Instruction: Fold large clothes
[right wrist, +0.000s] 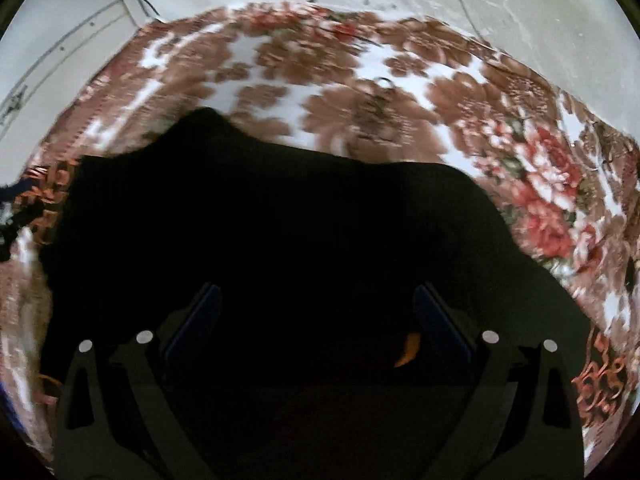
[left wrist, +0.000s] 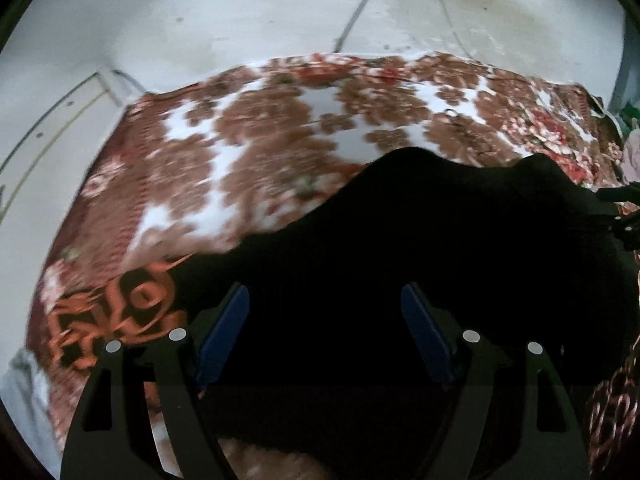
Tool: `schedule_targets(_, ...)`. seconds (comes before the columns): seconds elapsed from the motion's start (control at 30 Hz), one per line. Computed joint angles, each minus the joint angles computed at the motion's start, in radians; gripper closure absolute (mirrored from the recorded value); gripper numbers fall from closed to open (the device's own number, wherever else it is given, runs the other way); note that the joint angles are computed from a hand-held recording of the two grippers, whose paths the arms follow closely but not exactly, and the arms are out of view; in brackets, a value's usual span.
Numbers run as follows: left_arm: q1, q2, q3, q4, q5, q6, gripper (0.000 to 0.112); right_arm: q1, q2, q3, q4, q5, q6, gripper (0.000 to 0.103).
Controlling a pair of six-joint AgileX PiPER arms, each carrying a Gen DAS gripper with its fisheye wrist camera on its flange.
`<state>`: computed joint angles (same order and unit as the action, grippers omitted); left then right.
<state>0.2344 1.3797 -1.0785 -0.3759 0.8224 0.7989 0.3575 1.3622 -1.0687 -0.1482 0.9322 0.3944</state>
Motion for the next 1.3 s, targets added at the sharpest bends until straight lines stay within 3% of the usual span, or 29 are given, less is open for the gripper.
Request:
schedule_targets(0.17, 0.318, -0.033, -0.026, -0.096, 0.142, 0.183, 0.030, 0.300, 0.011, -0.094, -0.084, 0.094, 0.256, 0.007)
schedule_targets(0.33, 0.654, 0.052, -0.070, -0.189, 0.260, 0.339, 0.030, 0.417, 0.072, -0.149, -0.032, 0.097, 0.342, 0.007)
schedule_targets(0.47, 0.776, 0.112, -0.075, -0.206, 0.215, 0.442, 0.028, 0.498, 0.152, -0.174, -0.057, 0.072, 0.420, 0.007)
schedule_targets(0.57, 0.868, 0.254, -0.156, -0.263, 0.213, 0.435, 0.026, 0.552, 0.244, -0.200, -0.081, 0.062, 0.470, 0.007)
schedule_targets(0.63, 0.888, 0.362, -0.233, -0.263, 0.205, 0.380, 0.026, 0.577, 0.304, -0.218, -0.098, 0.050, 0.502, 0.007)
schedule_targets(0.73, 0.901, 0.556, -0.425, -0.307, 0.254, 0.302, 0.026, 0.593, 0.381, -0.240, -0.113, 0.034, 0.547, 0.007)
schedule_targets(0.97, 0.840, 0.879, -0.834, -0.393, 0.367, 0.100, 0.026, 0.617, 0.525, -0.303, -0.131, 0.020, 0.585, 0.007)
schedule_targets(1.2, 0.777, 1.066, -1.116, -0.361, 0.373, -0.031, 0.028, 0.610, 0.571, -0.304, -0.065, -0.024, 0.600, 0.007)
schedule_targets(1.3, 0.763, 1.152, -1.265, -0.312, 0.376, -0.128, 0.035, 0.615, 0.573, -0.299, -0.065, -0.021, 0.614, 0.007)
